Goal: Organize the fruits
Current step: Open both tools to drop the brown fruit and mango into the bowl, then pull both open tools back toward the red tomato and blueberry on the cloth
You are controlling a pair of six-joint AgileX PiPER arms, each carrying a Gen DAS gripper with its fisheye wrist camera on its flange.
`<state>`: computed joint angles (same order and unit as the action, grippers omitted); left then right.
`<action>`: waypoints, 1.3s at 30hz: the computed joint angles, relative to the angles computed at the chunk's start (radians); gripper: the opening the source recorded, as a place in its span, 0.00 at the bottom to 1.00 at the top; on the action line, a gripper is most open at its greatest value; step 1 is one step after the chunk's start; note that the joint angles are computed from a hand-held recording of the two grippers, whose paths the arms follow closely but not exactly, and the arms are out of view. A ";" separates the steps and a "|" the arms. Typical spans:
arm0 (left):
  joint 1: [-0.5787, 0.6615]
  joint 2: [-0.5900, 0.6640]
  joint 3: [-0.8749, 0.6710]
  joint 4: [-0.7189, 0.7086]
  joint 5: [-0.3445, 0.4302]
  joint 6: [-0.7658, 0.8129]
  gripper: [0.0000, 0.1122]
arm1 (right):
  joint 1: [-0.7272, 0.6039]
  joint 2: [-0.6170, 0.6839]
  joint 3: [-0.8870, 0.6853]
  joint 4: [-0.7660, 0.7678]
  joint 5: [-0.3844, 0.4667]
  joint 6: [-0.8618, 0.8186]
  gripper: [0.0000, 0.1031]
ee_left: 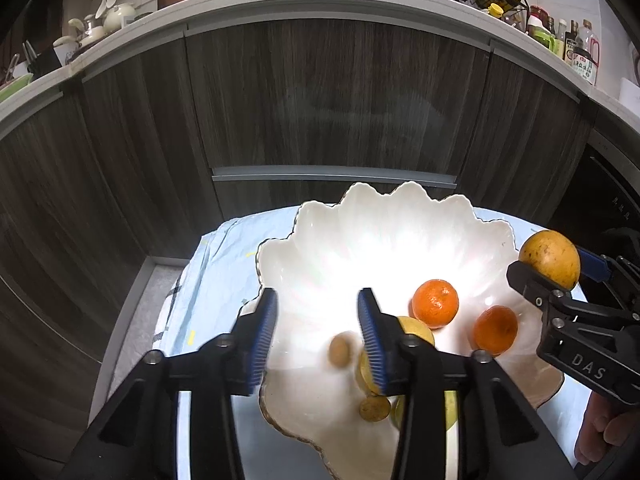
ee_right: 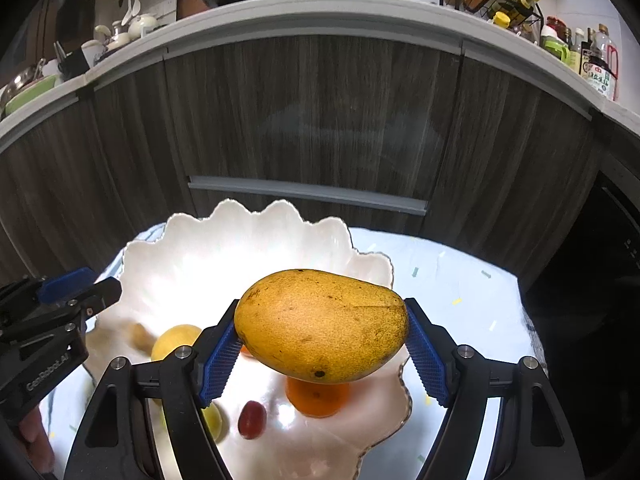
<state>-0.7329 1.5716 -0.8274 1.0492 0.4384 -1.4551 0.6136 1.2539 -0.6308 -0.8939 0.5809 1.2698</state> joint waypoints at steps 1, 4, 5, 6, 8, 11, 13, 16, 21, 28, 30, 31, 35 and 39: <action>0.000 -0.001 0.002 0.004 0.002 -0.008 0.46 | -0.008 0.003 -0.001 0.015 -0.007 -0.012 0.74; -0.005 0.000 0.002 0.001 0.011 -0.007 0.51 | -0.025 0.008 0.004 0.050 -0.024 -0.038 0.75; -0.008 0.000 0.002 0.000 0.016 -0.005 0.52 | -0.023 0.004 0.009 0.047 -0.025 -0.033 0.76; -0.009 -0.002 0.003 -0.001 0.018 -0.007 0.54 | -0.017 -0.001 0.011 0.036 -0.020 -0.020 0.78; -0.012 -0.011 0.009 0.003 0.017 -0.015 0.60 | 0.001 -0.014 0.012 0.010 0.000 0.005 0.84; -0.020 -0.024 0.013 0.003 0.030 -0.020 0.61 | 0.015 -0.032 0.009 0.006 0.023 0.009 0.85; -0.026 -0.035 0.014 -0.008 0.040 -0.013 0.63 | 0.028 -0.050 0.008 0.006 0.043 0.010 0.85; -0.043 -0.053 0.013 -0.025 0.070 -0.003 0.69 | 0.055 -0.075 0.008 -0.001 0.084 0.023 0.86; -0.086 -0.099 0.020 -0.043 0.131 0.007 0.70 | 0.095 -0.128 0.014 -0.001 0.158 0.046 0.89; -0.153 -0.183 0.043 -0.074 0.219 0.010 0.70 | 0.164 -0.210 0.011 0.022 0.282 0.061 0.89; -0.178 -0.206 0.049 -0.079 0.248 0.004 0.70 | 0.187 -0.233 0.011 0.028 0.316 0.066 0.89; -0.189 -0.220 0.054 -0.083 0.258 0.001 0.70 | 0.203 -0.243 0.009 0.032 0.339 0.071 0.89; -0.240 -0.265 0.063 -0.098 0.311 -0.008 0.70 | 0.279 -0.291 0.008 0.044 0.439 0.107 0.89; -0.302 -0.312 0.080 -0.116 0.368 -0.020 0.70 | 0.388 -0.331 0.006 0.049 0.559 0.164 0.89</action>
<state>-1.0345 1.2598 -0.7474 0.9327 0.8069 -1.4749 1.0014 0.9233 -0.6250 -0.8448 1.1397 1.4339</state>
